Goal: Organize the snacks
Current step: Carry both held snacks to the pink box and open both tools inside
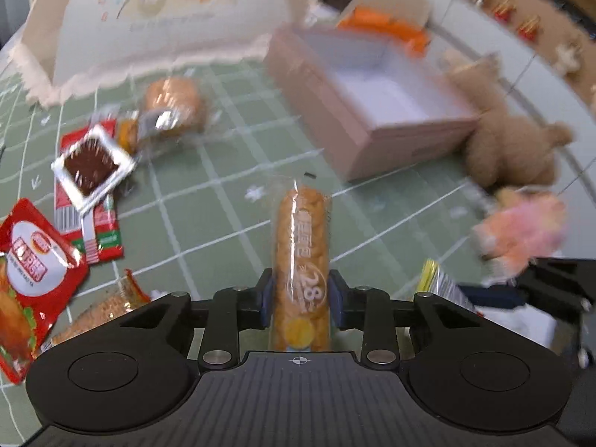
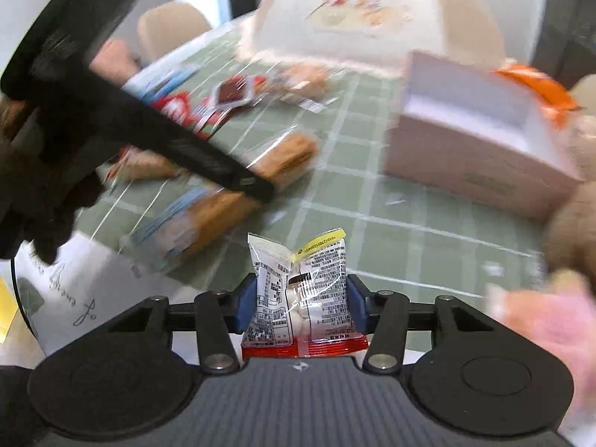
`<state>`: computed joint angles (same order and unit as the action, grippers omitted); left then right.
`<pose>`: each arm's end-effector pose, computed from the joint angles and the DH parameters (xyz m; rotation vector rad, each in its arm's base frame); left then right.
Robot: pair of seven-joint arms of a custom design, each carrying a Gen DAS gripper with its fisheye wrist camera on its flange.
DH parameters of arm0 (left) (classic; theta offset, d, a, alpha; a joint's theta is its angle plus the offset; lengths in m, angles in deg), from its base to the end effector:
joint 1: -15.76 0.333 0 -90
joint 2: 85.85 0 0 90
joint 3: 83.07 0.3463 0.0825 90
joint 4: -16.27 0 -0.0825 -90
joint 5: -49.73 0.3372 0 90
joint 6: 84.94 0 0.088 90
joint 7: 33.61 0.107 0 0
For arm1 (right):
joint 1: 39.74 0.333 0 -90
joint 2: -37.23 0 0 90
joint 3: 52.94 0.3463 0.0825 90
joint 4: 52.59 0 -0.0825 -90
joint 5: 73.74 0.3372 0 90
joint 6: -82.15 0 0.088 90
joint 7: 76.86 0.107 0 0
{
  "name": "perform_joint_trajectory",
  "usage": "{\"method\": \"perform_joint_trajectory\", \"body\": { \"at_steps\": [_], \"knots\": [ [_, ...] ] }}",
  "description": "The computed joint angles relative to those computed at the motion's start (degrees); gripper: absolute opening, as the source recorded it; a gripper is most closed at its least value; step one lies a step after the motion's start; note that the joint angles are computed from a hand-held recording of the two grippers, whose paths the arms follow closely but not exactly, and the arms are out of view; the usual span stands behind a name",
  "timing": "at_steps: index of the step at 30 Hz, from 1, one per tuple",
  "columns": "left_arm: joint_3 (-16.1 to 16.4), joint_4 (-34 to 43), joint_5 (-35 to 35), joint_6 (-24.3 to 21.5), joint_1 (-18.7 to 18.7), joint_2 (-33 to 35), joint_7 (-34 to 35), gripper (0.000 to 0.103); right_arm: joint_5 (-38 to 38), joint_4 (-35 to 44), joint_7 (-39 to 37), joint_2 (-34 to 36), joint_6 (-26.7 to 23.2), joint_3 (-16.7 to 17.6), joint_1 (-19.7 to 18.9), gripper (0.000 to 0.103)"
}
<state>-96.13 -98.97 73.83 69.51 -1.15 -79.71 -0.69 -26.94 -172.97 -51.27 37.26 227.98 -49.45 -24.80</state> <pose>0.4983 -0.2969 0.5211 -2.0914 1.7905 -0.8048 0.5139 0.1615 0.5174 -2.2766 0.8489 -0.2040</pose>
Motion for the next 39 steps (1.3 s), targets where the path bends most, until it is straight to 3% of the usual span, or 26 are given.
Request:
{"method": "perform_joint_trajectory", "body": {
  "at_steps": [3, 5, 7, 10, 11, 13, 15, 16, 20, 22, 26, 29, 34, 39],
  "knots": [
    [0.17, 1.49, 1.72, 4.85, 0.19, -2.78, -0.81, 0.034, 2.23, 1.27, 0.36, -1.72, -2.18, -1.87, -1.95, 0.049],
    [1.1, 6.04, 8.62, 7.06, 0.24, -2.65, -4.35, 0.034, 3.47, 2.33, 0.83, -2.28, -1.57, -2.54, -2.78, 0.049],
    [2.13, 12.61, 15.08, 7.72, 0.23, -0.57, -7.88, 0.034, 5.28, 3.54, 0.74, -2.66, -0.59, -2.98, -3.31, 0.049],
    [3.66, 25.12, 17.12, 7.26, -0.17, 6.63, -8.66, 0.034, 6.44, 5.26, 1.3, -2.59, 1.78, -2.94, -3.56, 0.049],
    [3.67, 28.69, 14.75, 7.96, 0.21, 9.52, -7.62, 0.035, 5.96, 5.64, 1.78, -2.43, 3.35, -2.71, -3.46, 0.049],
    [-0.77, 35.59, 2.77, 5.51, 3.81, 15.67, 0.72, 0.035, 4.51, 7.15, 2.93, -1.4, 5.37, -2.39, -3.3, 0.049],
    [-0.51, 37.07, -5.31, 2.66, 3.9, 17.74, 5.04, 0.035, 2.93, 7.9, 4.0, -1.11, 6.74, -2.33, -3.41, 0.049],
    [-1.03, 34.81, -3.83, 3.16, 4.62, 16.9, 3.7, 0.035, 2.76, 8.3, 3.98, -0.83, 7.42, -2.38, -3.52, 0.049],
    [3.78, 17.74, -3.52, 13.66, 2.3, 9.02, -2.58, 0.035, -0.58, 13.4, 7.9, 2.83, 9.46, -2.21, -4.01, 0.05],
    [6.07, 11.34, -0.63, 15.76, 0.55, 5.68, -7.66, 0.035, -2.29, 19.08, 10.73, 7.07, 10.51, -1.4, -3.92, 0.05],
    [4.86, 2.23, -0.01, 19.08, 0.98, 1.97, -11.5, 0.035, -5.06, 32.91, 18.92, 17.78, 11.4, 0.52, -3.22, 0.056],
    [6.2, -2.99, 7.42, 16.75, 0.15, -2.27, -18.33, 0.035, -13.78, 40.45, 27.95, 23.98, 8.19, -0.24, -0.85, 0.056],
    [4.25, -9.42, 20.12, 10.16, 3.93, -9.32, -30.75, 0.035, -12.27, 40.63, 28.7, 25.84, -1.3, 4.98, -3.15, 0.056],
    [1.4, -14.81, 20.64, 5.51, 8.01, -14.51, -33.94, 0.035, -17.74, 43.91, 33.15, 30.16, -5.03, 4.56, 1.25, 0.056]
  ]
}}
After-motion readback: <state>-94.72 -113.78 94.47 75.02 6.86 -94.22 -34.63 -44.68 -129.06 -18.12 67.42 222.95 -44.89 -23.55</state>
